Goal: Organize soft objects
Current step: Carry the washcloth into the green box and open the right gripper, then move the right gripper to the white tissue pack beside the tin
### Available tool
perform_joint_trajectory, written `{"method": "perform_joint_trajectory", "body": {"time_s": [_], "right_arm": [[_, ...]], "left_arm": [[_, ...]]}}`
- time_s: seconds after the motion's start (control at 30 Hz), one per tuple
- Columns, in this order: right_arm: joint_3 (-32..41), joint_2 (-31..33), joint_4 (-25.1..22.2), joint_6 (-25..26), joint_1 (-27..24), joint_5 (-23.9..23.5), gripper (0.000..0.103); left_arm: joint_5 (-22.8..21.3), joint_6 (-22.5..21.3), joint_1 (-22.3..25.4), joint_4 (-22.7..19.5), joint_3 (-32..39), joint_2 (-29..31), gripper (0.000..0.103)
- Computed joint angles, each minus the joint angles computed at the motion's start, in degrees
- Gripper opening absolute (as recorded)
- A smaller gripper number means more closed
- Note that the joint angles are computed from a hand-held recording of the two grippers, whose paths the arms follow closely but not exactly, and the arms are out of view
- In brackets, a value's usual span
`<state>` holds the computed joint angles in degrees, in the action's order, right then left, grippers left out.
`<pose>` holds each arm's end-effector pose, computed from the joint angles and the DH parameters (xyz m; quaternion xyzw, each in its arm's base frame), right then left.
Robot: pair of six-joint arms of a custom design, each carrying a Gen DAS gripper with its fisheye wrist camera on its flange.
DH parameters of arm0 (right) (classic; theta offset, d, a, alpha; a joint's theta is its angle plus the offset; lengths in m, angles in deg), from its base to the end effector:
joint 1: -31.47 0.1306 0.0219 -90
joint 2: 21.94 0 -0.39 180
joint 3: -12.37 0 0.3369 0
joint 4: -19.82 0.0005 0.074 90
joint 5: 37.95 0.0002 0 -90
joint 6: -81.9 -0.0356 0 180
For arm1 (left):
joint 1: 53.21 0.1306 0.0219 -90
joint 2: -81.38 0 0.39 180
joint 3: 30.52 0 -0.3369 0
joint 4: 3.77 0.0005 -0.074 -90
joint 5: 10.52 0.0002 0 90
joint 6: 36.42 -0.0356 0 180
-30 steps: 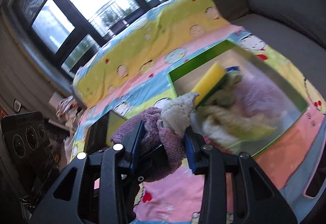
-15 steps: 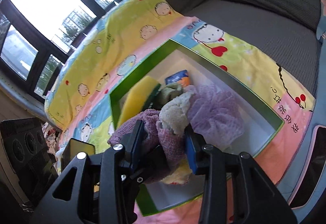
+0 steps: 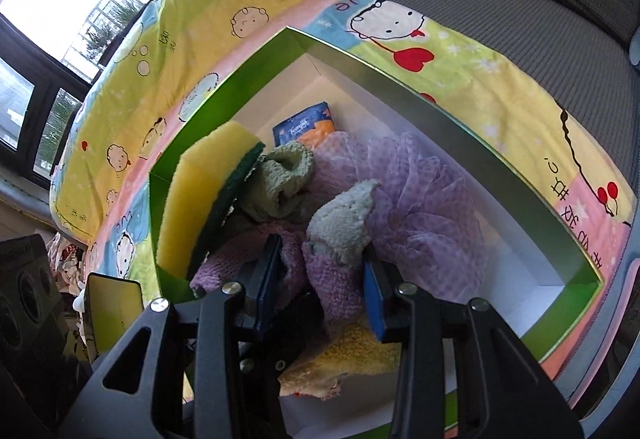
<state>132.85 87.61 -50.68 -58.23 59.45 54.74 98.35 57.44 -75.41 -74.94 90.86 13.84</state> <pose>0.4766 0.2507 0.4674 0.1914 0.9455 0.1477 0.2180 0.5081 -0.2203 0.4479 0.1914 0.9392 -0.2084 0.1946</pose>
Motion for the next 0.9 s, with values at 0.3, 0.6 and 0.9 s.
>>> {"method": "perform_joint_trajectory", "body": {"time_s": [0.3, 0.6, 0.9], "right_arm": [[-0.63, -1.57, -0.29, -0.5, 0.2, 1.26, 0.06], [-0.24, -7.29, 0.05, -0.05, 3.94, 9.96, 0.095], [5.24, -8.05, -3.67, 2.12, 9.76, 18.73, 0.102]], "left_arm": [[0.71, -0.67, 0.04, -1.07, 0.0, -1.39, 0.035], [3.89, 1.71, 3.83, 0.53, -3.47, -8.58, 0.078], [2.25, 1.38, 8.65, 3.84, -10.88, -18.45, 0.085]]}}
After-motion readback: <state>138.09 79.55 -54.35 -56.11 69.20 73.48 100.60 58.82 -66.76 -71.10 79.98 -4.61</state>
